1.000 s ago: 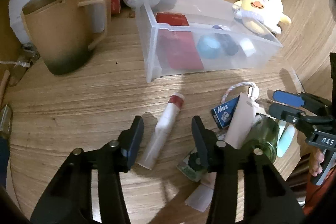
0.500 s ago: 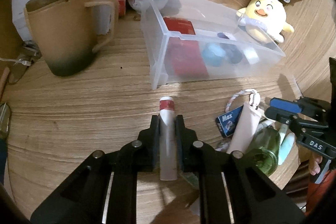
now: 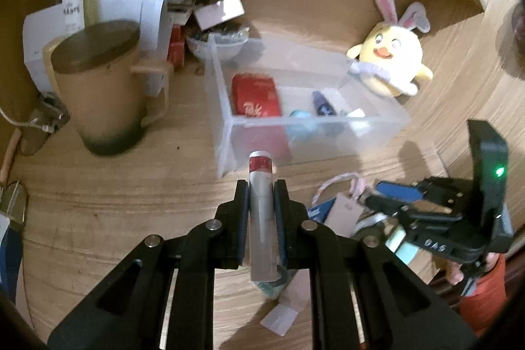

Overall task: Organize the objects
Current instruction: 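Carry the white tube and brown bottle into the clear box and release them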

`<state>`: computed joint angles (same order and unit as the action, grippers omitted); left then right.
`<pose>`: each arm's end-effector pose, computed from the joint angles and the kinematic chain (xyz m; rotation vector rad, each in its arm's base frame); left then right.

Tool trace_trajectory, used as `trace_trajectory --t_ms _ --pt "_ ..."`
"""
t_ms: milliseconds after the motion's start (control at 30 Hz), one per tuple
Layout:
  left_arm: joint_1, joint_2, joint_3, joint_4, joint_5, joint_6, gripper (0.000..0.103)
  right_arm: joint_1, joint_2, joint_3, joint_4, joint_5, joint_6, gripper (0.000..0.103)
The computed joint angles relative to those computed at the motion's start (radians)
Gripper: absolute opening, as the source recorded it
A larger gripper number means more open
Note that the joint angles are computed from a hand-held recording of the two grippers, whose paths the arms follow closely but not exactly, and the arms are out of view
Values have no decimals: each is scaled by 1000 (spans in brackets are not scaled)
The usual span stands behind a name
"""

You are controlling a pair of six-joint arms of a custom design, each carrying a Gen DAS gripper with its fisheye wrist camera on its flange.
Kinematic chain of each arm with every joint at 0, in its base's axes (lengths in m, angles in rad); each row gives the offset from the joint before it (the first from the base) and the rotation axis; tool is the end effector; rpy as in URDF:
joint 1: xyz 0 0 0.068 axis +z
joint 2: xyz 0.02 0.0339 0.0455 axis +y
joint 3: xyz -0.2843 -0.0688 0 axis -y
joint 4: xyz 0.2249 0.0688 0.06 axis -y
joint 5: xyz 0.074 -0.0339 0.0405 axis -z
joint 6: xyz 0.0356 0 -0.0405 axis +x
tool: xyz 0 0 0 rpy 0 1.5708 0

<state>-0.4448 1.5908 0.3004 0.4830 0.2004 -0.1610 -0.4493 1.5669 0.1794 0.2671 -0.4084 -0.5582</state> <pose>0.1963 -0.1014 0.1196 0.4389 2.3816 -0.5219 0.1551 -0.0591 0.0916 -0.2596 2.5400 0.1805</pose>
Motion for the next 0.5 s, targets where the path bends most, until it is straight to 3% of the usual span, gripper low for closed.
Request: trace_trajectory --t_ms 233,500 --pt "-27 -69 19 -38 -2 -19 14 28 46 -18 67 39 6 26" --pt "-42 -117 43 -67 -15 -28 14 -74 -66 -8 -30 -67 0 22"
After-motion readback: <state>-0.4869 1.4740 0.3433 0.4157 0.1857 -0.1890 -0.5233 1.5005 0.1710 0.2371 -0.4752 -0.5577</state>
